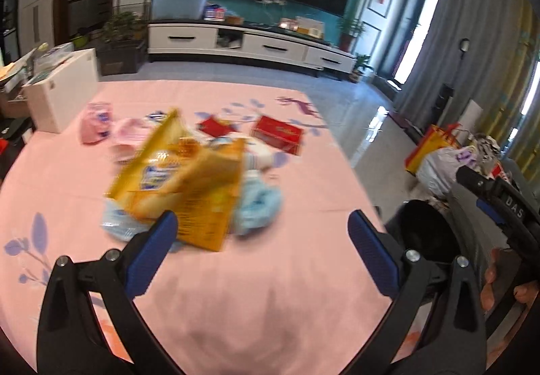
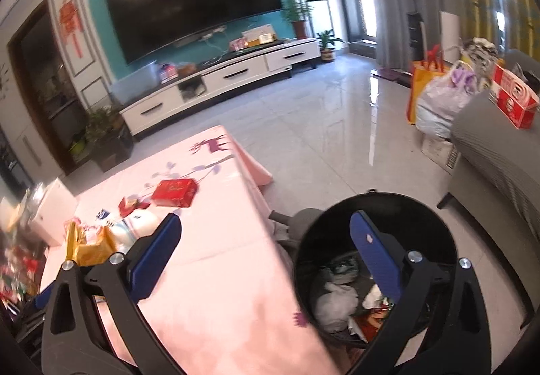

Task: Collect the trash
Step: 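Move both open tools back toward the yellow chip bag and mask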

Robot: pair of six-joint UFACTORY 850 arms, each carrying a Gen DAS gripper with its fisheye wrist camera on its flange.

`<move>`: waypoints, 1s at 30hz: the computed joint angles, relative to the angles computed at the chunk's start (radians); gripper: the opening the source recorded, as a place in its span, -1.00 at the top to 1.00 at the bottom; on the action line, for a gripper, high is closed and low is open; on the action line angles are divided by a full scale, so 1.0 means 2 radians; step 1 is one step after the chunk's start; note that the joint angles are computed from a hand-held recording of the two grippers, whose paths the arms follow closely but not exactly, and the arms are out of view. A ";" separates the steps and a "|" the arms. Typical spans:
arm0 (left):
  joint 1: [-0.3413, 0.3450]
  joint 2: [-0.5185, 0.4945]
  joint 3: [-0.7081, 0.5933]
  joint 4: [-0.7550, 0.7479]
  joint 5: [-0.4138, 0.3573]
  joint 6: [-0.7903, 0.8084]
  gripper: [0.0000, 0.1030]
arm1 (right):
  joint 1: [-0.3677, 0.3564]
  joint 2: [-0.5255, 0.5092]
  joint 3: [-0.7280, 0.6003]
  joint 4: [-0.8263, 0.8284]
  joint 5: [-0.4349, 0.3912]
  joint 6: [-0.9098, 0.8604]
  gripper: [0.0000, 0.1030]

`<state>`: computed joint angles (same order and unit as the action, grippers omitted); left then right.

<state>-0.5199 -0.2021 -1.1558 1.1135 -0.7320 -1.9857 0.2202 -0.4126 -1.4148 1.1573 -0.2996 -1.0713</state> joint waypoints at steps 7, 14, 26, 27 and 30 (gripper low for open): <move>0.017 0.052 0.057 -0.022 -0.015 0.004 -0.95 | 0.026 -0.004 0.003 0.016 -0.017 -0.034 -0.90; 0.038 0.093 0.120 -0.030 -0.006 0.023 -0.95 | 0.042 -0.019 0.001 0.049 -0.042 -0.063 -0.94; 0.080 0.129 0.179 0.004 0.029 -0.043 -0.95 | 0.070 -0.035 -0.006 0.046 -0.037 -0.062 -0.94; 0.087 0.137 0.188 0.014 0.046 -0.058 -0.95 | 0.075 -0.037 -0.012 0.029 -0.039 -0.048 -0.94; 0.102 0.145 0.201 0.042 0.074 -0.078 -0.95 | 0.086 -0.049 -0.040 -0.029 -0.058 0.002 -0.94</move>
